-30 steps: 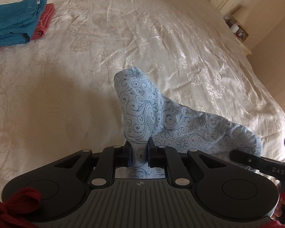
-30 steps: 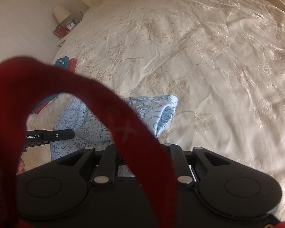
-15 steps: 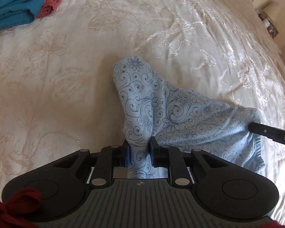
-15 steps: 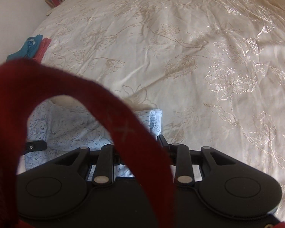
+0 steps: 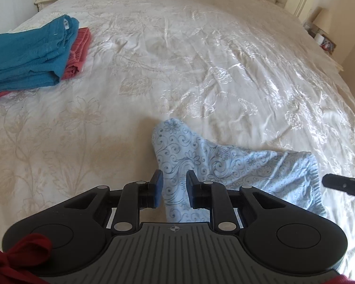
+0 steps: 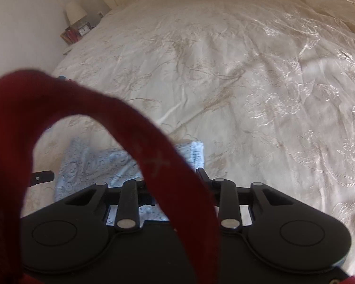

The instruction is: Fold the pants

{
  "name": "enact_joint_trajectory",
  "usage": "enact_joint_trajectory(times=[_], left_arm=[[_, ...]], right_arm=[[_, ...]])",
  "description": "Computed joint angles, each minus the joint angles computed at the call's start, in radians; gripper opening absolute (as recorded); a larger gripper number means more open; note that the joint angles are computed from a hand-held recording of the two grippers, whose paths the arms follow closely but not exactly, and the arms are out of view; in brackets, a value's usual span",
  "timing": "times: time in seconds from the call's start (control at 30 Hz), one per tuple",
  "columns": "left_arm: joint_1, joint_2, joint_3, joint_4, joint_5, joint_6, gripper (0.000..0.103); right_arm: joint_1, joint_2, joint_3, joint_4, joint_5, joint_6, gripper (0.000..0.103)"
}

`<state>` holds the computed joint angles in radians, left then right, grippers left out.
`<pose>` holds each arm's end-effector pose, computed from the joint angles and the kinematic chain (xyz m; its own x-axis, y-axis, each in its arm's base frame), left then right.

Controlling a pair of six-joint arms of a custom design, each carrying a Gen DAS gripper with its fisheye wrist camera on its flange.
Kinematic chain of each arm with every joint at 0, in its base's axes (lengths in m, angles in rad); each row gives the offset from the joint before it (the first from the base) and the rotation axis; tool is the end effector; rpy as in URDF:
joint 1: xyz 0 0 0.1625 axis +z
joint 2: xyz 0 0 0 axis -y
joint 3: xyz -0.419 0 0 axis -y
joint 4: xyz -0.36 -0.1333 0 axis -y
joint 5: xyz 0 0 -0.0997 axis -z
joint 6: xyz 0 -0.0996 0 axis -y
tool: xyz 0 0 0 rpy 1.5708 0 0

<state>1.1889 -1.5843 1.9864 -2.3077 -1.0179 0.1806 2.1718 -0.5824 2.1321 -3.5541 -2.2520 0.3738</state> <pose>0.0054 -0.4846 0.3933 -0.7769 0.3119 -0.5469 0.4997 0.8340 -0.2342 0.3299 -0.3564 0.0047 -0.9231 0.0675 0.3786 -0.1891 0.7775 -0.5998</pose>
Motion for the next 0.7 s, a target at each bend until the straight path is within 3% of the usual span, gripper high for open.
enact_joint_trajectory(times=[0.07,0.13,0.2,0.23,0.27,0.43,0.47,0.53,0.6,0.7], left_arm=[[0.004,0.032,-0.012,-0.001,-0.033,0.007,0.022],[0.005,0.066,-0.005,-0.047,-0.033,0.026,0.022],[0.008,0.108,-0.008,-0.084,0.013,0.031,0.022],[0.014,0.13,-0.018,-0.086,0.038,0.022,0.022],[0.024,0.151,-0.036,-0.074,0.054,0.007,0.022],[0.046,0.175,-0.083,-0.044,0.076,-0.02,0.022],[0.036,0.162,-0.075,-0.05,0.09,-0.024,0.022],[0.014,0.13,-0.053,-0.065,0.119,-0.035,0.022],[-0.004,0.096,-0.032,-0.063,0.127,-0.055,0.022],[-0.029,0.047,-0.001,-0.023,0.113,-0.096,0.022]], right_arm=[[0.012,0.017,-0.026,0.063,0.022,-0.032,0.037],[0.019,0.041,-0.046,0.134,-0.017,-0.021,0.037],[0.005,0.038,-0.045,0.267,-0.039,0.073,0.036],[-0.001,0.038,-0.034,0.3,-0.041,0.11,0.026],[-0.003,0.042,-0.018,0.29,-0.038,0.122,0.015],[0.019,0.013,0.016,0.264,-0.03,0.126,0.019],[0.038,0.008,0.012,0.252,-0.043,0.118,0.027],[0.07,0.011,-0.001,0.2,-0.076,0.063,0.033],[0.086,0.026,-0.035,0.146,-0.09,-0.02,0.033],[0.051,0.057,-0.092,0.091,-0.078,-0.114,0.033]])
